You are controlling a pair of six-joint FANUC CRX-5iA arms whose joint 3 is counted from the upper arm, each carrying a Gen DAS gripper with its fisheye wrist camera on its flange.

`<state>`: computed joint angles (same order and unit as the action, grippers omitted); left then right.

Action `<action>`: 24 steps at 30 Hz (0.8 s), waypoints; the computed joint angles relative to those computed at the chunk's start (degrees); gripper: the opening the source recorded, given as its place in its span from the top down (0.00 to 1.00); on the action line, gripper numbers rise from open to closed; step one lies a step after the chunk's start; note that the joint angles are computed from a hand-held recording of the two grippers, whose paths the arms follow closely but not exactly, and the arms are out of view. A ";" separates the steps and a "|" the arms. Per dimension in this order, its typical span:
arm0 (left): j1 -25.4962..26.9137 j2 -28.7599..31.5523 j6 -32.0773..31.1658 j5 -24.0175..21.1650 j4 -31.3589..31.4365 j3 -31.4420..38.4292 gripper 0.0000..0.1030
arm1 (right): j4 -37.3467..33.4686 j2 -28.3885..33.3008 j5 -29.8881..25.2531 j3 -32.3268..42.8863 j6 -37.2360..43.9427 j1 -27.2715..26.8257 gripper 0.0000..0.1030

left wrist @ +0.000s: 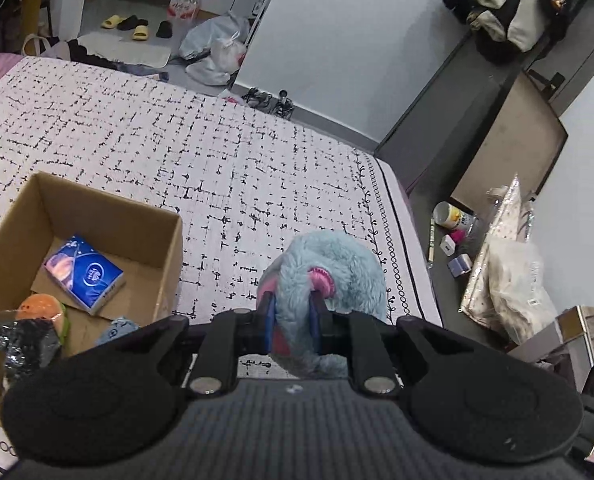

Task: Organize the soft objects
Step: 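Lift the grey mouse plush with both tools and carry it over the box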

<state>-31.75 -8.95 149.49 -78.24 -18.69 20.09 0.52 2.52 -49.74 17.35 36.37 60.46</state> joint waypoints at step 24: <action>10.36 -16.49 -8.83 7.04 7.86 -14.03 0.85 | 11.10 2.60 -0.25 2.94 -4.30 9.38 0.87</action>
<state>-21.39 -25.44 140.65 -71.20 -10.82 6.05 11.62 5.13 -49.99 20.29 32.08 69.84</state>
